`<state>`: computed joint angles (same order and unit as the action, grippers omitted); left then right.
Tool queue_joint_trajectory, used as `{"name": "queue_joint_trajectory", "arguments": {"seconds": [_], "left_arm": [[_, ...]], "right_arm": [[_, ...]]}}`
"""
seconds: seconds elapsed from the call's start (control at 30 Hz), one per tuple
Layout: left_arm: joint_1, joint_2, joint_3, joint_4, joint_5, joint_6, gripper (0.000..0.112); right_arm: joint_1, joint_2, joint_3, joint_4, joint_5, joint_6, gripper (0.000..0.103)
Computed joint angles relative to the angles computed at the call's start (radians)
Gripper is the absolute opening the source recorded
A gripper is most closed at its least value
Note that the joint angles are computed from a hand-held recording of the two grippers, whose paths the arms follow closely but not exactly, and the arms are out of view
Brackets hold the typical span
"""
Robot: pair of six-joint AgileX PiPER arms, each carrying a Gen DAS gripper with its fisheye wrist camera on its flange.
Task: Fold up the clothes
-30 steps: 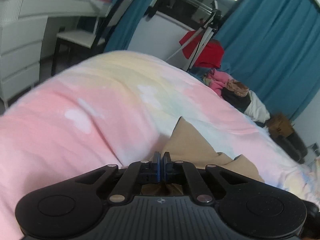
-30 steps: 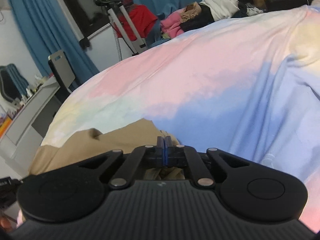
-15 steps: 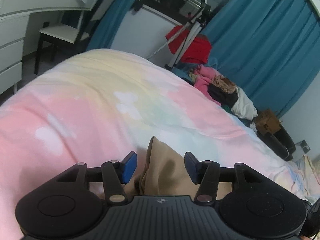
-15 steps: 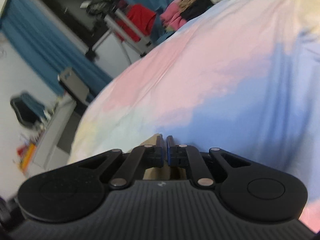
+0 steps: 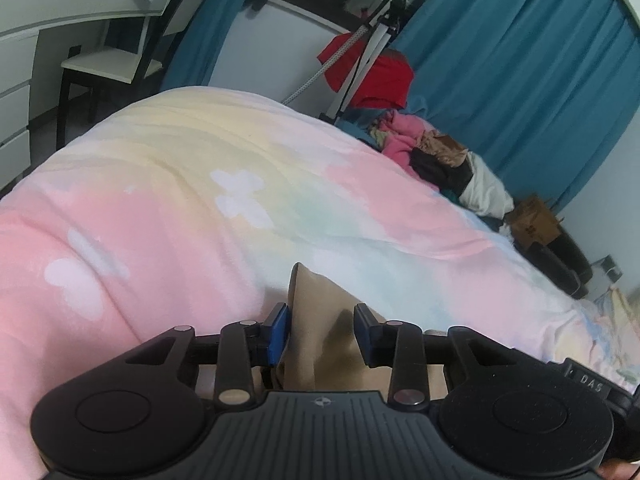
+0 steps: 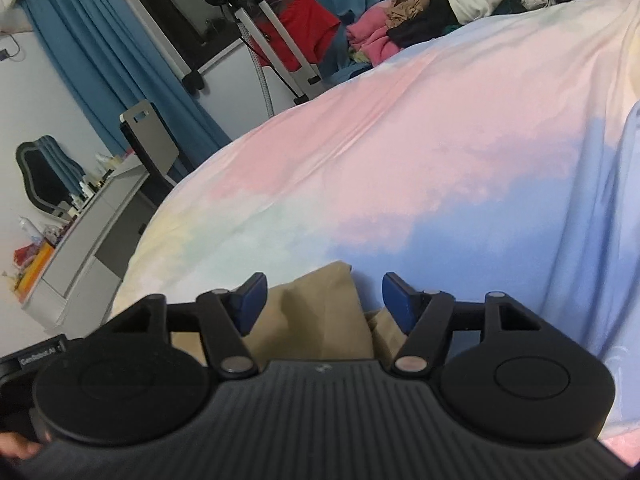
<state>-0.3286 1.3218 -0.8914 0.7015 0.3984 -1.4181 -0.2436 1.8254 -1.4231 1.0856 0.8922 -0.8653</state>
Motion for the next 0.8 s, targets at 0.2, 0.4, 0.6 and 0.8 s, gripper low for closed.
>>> {"name": "queue_joint_trajectory", "arguments": {"seconds": [0.2, 0.4, 0.6, 0.8], "left_arm": [[0.012, 0.023, -0.005, 0.013, -0.012, 0.011, 0.013], [0.002, -0.016, 0.029, 0.146, -0.029, -0.16, 0.004], [-0.112, 0.053, -0.031, 0.274, 0.19, -0.214, 0.004], [-0.097, 0.065, -0.016, 0.284, 0.171, -0.232, 0.005]], "right_arm": [[0.01, 0.048, -0.04, -0.037, -0.004, 0.066, 0.014], [-0.007, 0.023, -0.006, -0.001, -0.021, 0.026, 0.004], [0.02, 0.003, 0.023, -0.134, -0.155, 0.089, 0.003], [-0.064, 0.05, -0.015, -0.015, -0.049, 0.099, 0.003]]}}
